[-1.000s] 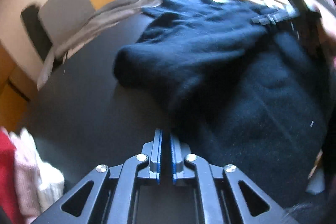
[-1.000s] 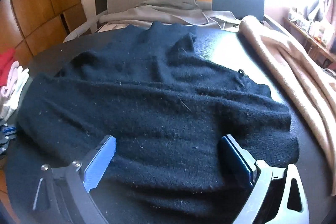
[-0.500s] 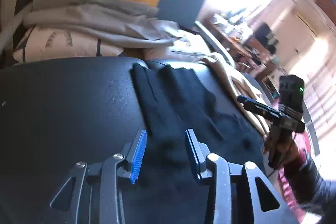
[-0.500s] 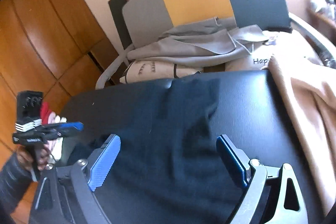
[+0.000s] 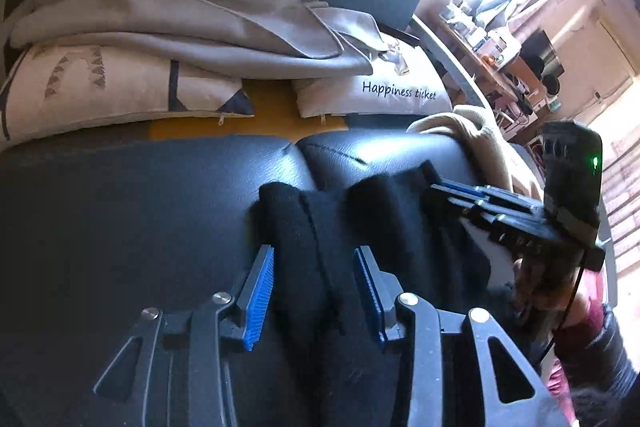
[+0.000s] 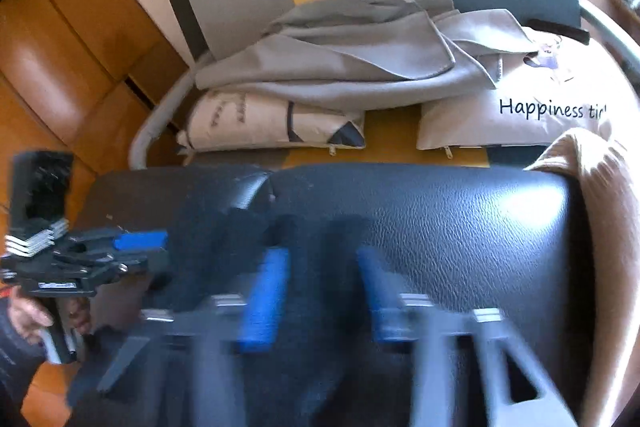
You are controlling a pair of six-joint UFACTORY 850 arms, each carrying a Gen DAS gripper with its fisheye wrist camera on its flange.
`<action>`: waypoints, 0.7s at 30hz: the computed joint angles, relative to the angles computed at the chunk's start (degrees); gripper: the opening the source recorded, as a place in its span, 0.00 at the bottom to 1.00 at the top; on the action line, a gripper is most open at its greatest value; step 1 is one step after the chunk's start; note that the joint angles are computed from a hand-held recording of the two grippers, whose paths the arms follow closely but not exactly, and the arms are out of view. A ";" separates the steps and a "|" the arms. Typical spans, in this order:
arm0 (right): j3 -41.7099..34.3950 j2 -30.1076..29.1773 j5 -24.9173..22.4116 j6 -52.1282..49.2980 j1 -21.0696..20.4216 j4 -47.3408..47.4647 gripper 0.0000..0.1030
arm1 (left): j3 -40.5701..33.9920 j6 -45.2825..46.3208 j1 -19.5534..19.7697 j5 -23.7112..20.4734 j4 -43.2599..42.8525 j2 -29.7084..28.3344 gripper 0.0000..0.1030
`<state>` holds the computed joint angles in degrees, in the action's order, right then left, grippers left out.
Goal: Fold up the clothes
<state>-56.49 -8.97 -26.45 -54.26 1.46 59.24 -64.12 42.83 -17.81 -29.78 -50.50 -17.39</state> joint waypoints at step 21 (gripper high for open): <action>15.69 25.60 -8.36 -3.83 -1.33 7.82 0.10 | 26.16 28.23 0.88 -1.32 -26.97 34.03 0.04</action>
